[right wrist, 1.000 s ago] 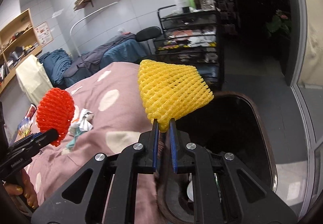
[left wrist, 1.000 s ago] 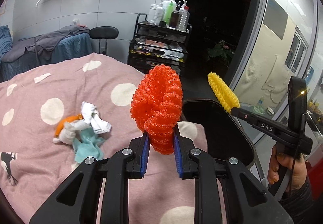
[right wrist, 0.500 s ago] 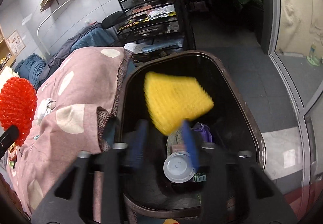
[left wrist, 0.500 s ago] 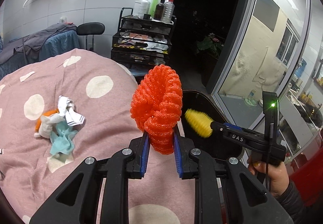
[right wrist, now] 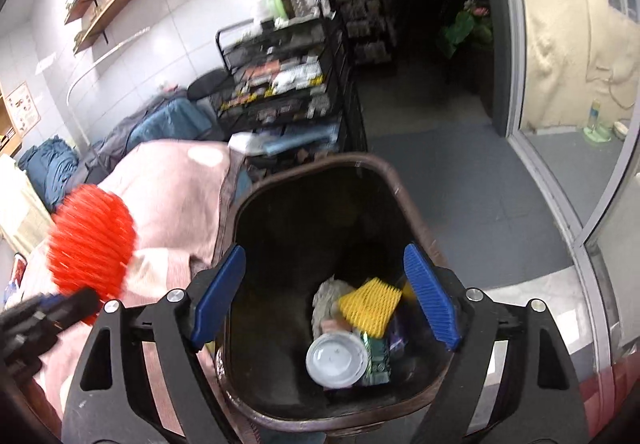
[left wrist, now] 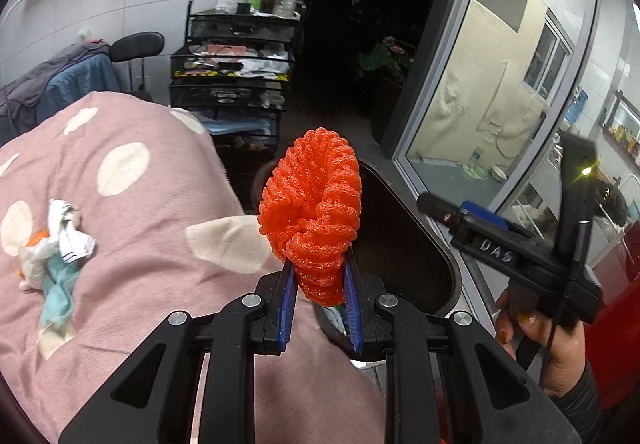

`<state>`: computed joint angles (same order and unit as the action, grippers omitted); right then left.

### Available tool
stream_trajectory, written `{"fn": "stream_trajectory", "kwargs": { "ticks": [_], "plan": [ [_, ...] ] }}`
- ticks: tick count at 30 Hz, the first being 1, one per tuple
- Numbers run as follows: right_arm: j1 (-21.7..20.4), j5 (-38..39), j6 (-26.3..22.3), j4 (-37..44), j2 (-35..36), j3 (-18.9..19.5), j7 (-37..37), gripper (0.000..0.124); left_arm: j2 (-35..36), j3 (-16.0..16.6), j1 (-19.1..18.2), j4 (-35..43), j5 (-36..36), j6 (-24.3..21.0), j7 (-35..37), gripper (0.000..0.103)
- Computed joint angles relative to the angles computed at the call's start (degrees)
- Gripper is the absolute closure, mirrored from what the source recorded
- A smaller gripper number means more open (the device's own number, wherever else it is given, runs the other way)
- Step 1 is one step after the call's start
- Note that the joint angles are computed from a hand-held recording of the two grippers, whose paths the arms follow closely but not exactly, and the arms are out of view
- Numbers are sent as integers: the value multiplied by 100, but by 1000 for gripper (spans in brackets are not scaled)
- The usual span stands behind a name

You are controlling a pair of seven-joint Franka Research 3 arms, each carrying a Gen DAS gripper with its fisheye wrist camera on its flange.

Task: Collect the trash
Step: 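Carry both foam nets over the brown bin and open both tools to drop them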

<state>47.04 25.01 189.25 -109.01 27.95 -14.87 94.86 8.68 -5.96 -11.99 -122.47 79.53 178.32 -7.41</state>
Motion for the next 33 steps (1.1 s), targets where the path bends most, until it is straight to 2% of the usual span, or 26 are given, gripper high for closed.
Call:
{"fn": "stream_trajectory", "kwargs": {
  "ticks": [4, 6, 11, 16, 20, 23, 25, 27, 32, 33],
  "plan": [
    [431, 372, 367, -159, -73, -476, -71, 34, 304, -277, 147, 87, -1482, 66, 1596, 81],
    [422, 527, 391, -163, -106, -466, -204, 32, 456, -476, 220, 175, -2130, -25, 2324, 81],
    [751, 1187, 634, -227, -122, -799, -495, 32, 786, -826, 341, 408, -3250, -228, 3593, 81],
    [987, 1835, 784, -241, -122, -1040, -840, 32, 1061, -988, 340, 649, -4065, -466, 4500, 80],
    [846, 2110, 863, -234, -161, -869, -1065, 32, 1213, -948, 206, 821, -4488, -597, 5002, 71],
    [839, 2340, 895, -201, -168, -835, -1317, 30, 1230, -738, -21, 813, -4644, -522, 5125, 47],
    [854, 2513, 930, -173, -160, -824, -1487, 30, 1190, -432, -298, 762, -4609, -420, 5043, 30],
    [833, 2657, 957, -134, -153, -777, -1648, 28, 1138, -196, -516, 698, -4599, -339, 5018, 24],
    [530, 2799, 1029, -77, -187, -398, -1935, 28, 972, -31, -647, 462, -4783, 10, 5032, 14],
    [507, 2859, 1027, -62, -190, -358, -2019, 28, 891, 201, -838, 368, -4679, 140, 4866, 14]
  ]
}}
